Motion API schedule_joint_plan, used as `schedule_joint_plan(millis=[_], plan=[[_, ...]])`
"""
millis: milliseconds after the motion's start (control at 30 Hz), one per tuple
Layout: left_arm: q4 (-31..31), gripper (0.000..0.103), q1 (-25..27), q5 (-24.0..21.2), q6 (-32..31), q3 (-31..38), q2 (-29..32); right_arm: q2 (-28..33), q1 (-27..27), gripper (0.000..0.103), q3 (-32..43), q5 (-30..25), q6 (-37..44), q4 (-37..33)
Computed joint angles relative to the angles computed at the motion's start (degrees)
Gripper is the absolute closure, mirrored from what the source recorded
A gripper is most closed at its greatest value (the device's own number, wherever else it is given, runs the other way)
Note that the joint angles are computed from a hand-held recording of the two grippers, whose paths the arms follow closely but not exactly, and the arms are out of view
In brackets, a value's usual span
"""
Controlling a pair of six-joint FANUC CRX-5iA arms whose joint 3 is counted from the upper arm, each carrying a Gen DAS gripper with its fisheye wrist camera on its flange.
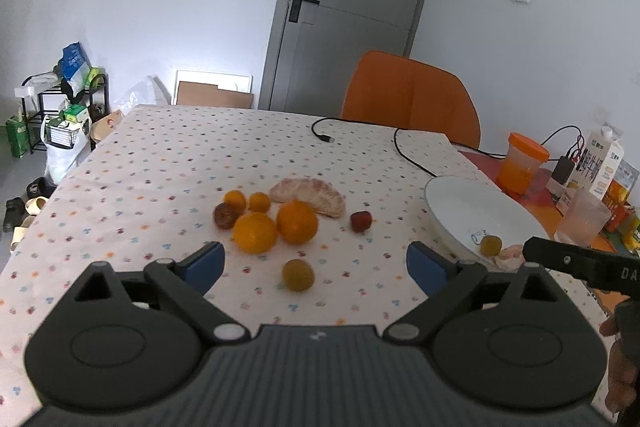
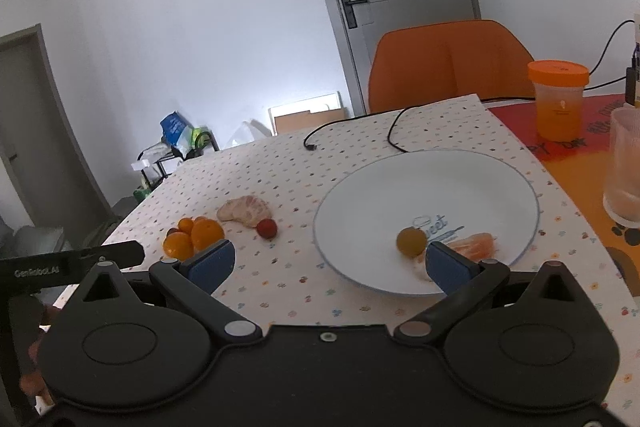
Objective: Organize fruits
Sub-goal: 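Move both open tools back from the plate to the fruit pile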
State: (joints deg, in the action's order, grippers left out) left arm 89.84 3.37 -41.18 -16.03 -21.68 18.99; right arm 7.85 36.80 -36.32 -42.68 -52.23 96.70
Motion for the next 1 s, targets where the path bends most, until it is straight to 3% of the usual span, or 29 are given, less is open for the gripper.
schedule_joint_plan(millis=[200, 433, 867, 1000], plan=[[-4.5, 0.006, 2.7, -0.3, 4.5, 2.0, 1.6, 1.8, 1.8, 0.000, 2.2, -1.0, 2.6, -2.0], [-4.9, 0.006, 4.5, -1.6, 3.5, 3.0, 2.9, 3.1, 2.1, 0.000, 4.0, 2.2, 5.5, -3.5], [-4.2, 0.007, 6.2, -1.8, 3.3, 5.6, 5.2, 5.7, 0.0, 0.000, 6.4, 6.3, 3.1, 2.6], [-4.3, 0.007, 6.6, -2.3, 3.2, 6.6, 6.0, 6.7, -1.0, 0.006, 7.2, 7.9, 2.3, 4.8]])
